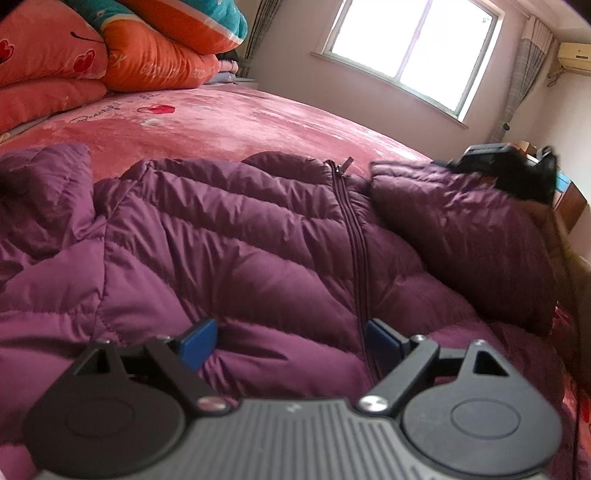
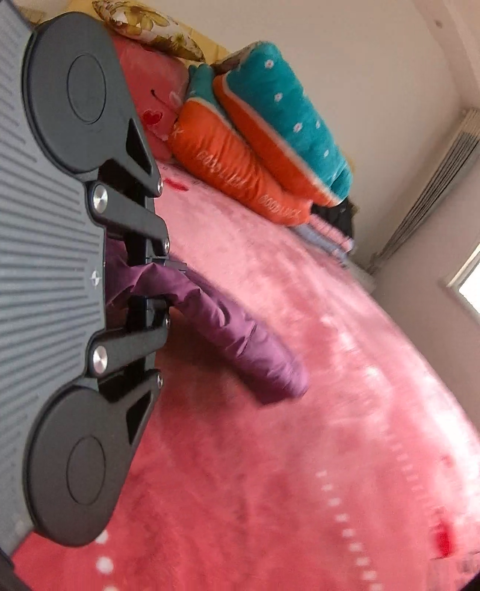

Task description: Fold large clothes

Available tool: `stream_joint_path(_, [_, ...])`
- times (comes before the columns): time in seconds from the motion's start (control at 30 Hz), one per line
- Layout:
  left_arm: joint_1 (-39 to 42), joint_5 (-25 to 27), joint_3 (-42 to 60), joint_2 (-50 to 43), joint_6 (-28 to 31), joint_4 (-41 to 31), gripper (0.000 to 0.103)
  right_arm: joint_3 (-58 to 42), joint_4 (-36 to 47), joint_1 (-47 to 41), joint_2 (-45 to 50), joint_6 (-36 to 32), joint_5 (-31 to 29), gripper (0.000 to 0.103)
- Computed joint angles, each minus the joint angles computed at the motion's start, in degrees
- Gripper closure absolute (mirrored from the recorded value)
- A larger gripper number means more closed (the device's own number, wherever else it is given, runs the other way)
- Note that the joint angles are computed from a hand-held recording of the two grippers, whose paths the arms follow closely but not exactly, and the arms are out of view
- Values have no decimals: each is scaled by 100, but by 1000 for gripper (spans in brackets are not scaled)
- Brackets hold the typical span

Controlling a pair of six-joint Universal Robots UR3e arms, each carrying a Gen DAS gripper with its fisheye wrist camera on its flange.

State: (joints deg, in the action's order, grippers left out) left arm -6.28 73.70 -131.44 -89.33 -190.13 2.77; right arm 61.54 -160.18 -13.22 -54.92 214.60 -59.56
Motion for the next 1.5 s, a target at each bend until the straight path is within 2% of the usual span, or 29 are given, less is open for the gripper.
stream_joint_path(0.1, [57, -70, -46, 38, 4, 16, 16, 164, -97, 69, -491, -34, -389, 92])
stream_joint_path(0.17, [94, -113, -82, 74, -14, 19, 16, 215, 108, 88, -866, -335, -768, 93])
stream_joint_path(0.3, [132, -142, -133, 131, -47, 34, 16, 45, 811, 196, -1543, -1125, -1993, 93])
stream_joint_path(0.43, [148, -138, -144, 165, -154, 37, 16, -37, 1031, 356, -1993, -1801, -3280, 93])
stream_joint_path(0.53, [238, -226, -203, 278, -234, 17, 16, -204, 1159, 637, -2030, -2206, -4222, 93])
stream_joint_path(0.67, [427, -399, -268, 481, -346, -4, 16, -933, 1357, 1246, -1498, -2665, -5526, 93])
stream_joint_path(0.77, [624, -537, -324, 634, -402, 90, 16, -1600, 1348, 1740, -937, -2976, -6119, 93])
stream_joint_path(0.9, [1042, -782, -450, 883, -513, 139, 16, -2177, 882, 2435, -334, -3438, -6276, 93])
stream_joint_path(1.07, [1640, -1117, -613, 1210, -649, 42, 16, -2921, 918, 3377, 367, -3794, -5744, 93])
stream_joint_path(1.17, [2305, -1728, -868, 1578, -798, -26, 16, -2798, 999, 3996, 622, -4439, -5504, 92])
stream_joint_path(1.33, [3595, -3124, -1393, 2354, -785, -348, 16, -1515, 978, 4454, 465, -4626, -5053, 90])
stream_joint_path(1.4, [4099, -3767, -1603, 2609, -744, -543, 16, -922, 868, 4419, 264, -4558, -4671, 79])
stream_joint_path(1.47, [4456, -4198, -1766, 2782, -778, -646, 16, -678, 849, 4431, 182, -4570, -4614, 31])
stream_joint_path(1.5, [4667, -4411, -1852, 2947, -737, -816, 16, -415, 738, 4395, 76, -4643, -4414, 23])
